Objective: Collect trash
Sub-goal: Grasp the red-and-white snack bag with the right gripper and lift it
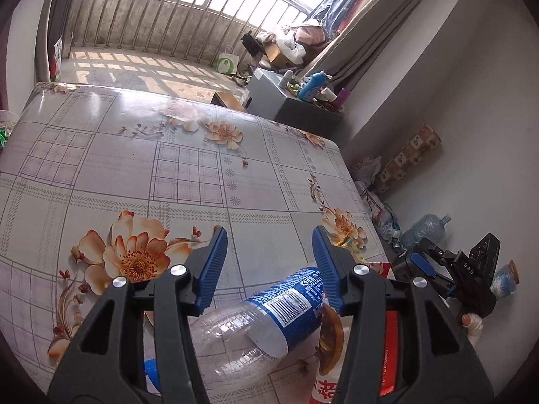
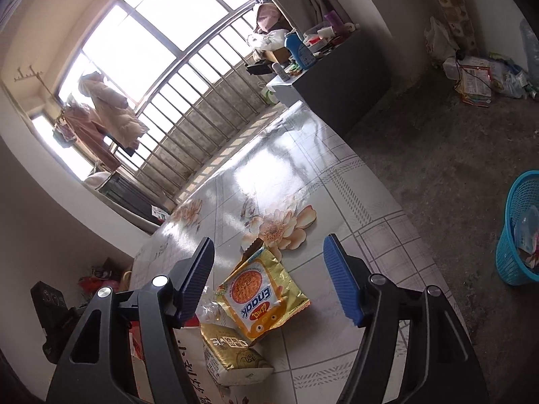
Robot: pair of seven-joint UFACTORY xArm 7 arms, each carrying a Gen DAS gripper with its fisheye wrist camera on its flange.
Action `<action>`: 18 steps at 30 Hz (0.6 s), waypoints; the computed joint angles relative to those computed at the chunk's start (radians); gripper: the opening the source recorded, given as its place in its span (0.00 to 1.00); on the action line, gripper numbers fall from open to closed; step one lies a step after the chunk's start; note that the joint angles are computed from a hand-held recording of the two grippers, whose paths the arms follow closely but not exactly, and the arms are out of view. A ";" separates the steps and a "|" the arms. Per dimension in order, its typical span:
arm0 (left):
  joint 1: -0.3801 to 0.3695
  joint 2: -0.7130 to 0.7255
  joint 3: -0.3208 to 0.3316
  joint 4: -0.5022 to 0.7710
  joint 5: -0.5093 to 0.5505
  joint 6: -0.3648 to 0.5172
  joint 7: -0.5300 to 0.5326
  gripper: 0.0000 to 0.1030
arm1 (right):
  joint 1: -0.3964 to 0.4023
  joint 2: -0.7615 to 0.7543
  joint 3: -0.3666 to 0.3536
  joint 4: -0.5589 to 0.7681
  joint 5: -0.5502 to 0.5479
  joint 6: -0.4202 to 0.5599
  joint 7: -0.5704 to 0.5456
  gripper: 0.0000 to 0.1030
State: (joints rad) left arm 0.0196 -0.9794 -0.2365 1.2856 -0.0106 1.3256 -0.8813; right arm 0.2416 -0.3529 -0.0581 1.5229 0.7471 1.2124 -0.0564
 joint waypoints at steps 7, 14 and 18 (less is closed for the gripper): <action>-0.021 -0.055 0.005 0.025 -0.017 0.029 0.016 0.48 | 0.039 -0.082 -0.068 -0.023 0.087 0.114 -0.101 0.64; -0.106 -0.080 -0.056 -0.004 -0.119 0.042 0.042 0.48 | 0.092 -0.199 -0.152 -0.139 0.199 0.357 -0.138 0.76; -0.134 -0.069 -0.109 -0.040 -0.149 0.052 0.035 0.48 | 0.077 -0.233 -0.126 -0.206 0.187 0.396 -0.110 0.79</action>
State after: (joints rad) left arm -0.1139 -1.0488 -0.3451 1.2460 -0.1592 1.3775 -0.8460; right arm 0.3182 -0.5856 -0.1837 1.3168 0.9342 1.6084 -0.1667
